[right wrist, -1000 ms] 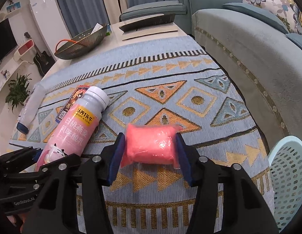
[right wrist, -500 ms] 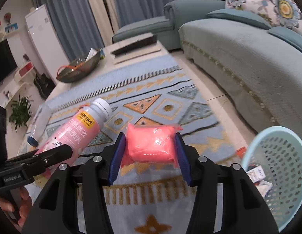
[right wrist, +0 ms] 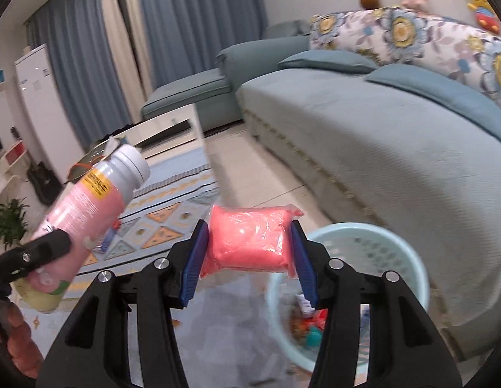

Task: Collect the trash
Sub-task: 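Carry the pink bottle and pink packet to the blue basket and release both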

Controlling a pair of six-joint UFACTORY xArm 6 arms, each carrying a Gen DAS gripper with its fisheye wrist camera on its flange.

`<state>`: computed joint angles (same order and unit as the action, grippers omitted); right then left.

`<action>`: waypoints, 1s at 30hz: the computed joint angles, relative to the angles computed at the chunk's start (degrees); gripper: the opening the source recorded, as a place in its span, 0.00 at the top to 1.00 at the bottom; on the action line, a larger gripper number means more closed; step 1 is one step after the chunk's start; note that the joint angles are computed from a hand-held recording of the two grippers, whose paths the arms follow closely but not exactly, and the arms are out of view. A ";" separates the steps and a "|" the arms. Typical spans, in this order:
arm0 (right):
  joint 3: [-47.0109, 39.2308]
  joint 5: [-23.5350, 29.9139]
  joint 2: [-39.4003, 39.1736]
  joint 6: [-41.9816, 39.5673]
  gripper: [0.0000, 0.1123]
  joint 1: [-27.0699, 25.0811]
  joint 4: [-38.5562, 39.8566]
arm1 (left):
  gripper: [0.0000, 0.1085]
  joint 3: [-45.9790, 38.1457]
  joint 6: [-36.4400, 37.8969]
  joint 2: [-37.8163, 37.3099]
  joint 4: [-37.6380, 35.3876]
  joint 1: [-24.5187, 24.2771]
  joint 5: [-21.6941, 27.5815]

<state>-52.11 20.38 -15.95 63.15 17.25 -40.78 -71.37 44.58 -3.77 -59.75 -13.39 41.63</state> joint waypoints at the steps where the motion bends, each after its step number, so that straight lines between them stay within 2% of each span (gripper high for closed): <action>1: 1.50 0.33 -1.76 -0.36 0.58 -0.77 0.36 | 0.57 -0.38 -0.58 0.05 0.90 -1.34 -0.39; 8: 10.55 -0.53 -9.86 -3.80 0.58 -6.81 5.39 | 0.57 -2.75 -3.55 2.10 3.76 -9.09 -2.09; 13: 15.33 -2.32 -12.27 -6.24 0.58 -10.19 8.37 | 0.57 -5.17 -6.96 6.40 7.35 -13.62 -3.80; 20: 18.68 -4.52 -10.45 -7.72 0.58 -12.93 9.88 | 0.57 -9.28 -12.39 14.42 12.62 -16.06 -4.88; 26: 17.86 -4.25 -6.34 -8.37 0.58 -12.94 10.10 | 0.57 -13.30 -16.80 20.55 16.62 -16.66 -4.43; 30: 16.91 -4.60 -3.81 -10.67 0.57 -13.04 12.90 | 0.57 -14.23 -17.69 22.17 17.73 -16.94 -4.59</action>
<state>-35.21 15.79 -19.76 52.48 4.20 -27.88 -85.60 26.90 18.40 -42.03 -30.33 37.05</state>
